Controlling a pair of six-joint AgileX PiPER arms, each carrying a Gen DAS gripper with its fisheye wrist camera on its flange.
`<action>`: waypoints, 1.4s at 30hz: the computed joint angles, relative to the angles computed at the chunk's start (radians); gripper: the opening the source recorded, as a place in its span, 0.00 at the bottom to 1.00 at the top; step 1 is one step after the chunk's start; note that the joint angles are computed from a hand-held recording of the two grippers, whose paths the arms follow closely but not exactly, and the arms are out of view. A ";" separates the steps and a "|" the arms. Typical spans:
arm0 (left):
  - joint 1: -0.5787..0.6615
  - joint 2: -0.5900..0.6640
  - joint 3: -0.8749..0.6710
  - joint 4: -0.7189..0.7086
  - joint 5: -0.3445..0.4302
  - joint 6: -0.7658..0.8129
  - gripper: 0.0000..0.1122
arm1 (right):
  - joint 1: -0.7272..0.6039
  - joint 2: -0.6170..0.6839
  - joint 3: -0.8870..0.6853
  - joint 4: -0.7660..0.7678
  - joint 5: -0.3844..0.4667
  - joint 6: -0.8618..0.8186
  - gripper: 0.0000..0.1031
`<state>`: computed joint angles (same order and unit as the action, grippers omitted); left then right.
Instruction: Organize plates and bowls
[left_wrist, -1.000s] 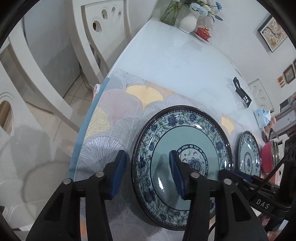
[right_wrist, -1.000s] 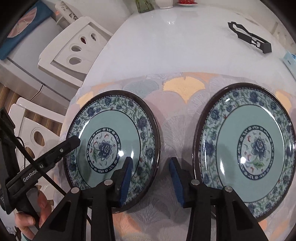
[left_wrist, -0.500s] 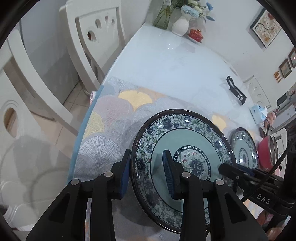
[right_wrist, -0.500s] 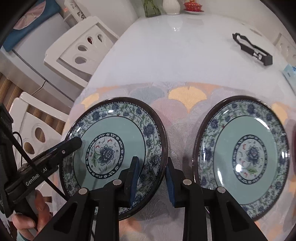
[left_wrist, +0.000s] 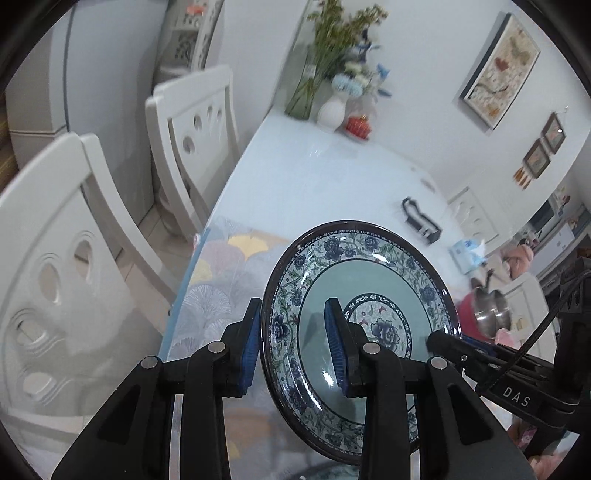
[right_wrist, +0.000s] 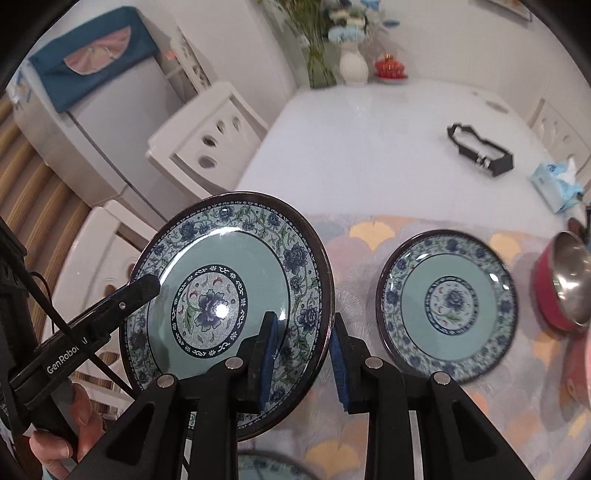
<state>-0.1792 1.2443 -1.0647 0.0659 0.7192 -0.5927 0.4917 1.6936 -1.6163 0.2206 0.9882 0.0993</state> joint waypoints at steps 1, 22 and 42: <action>-0.022 -0.032 0.001 0.022 0.015 -0.028 0.27 | 0.008 -0.021 0.008 -0.011 0.001 0.011 0.27; -0.687 -0.296 0.131 0.508 0.326 -0.747 0.27 | 0.086 -0.486 0.393 -0.114 0.032 0.106 0.27; -0.938 -0.213 0.321 0.414 0.369 -0.969 0.27 | 0.031 -0.527 0.755 0.002 -0.026 -0.120 0.27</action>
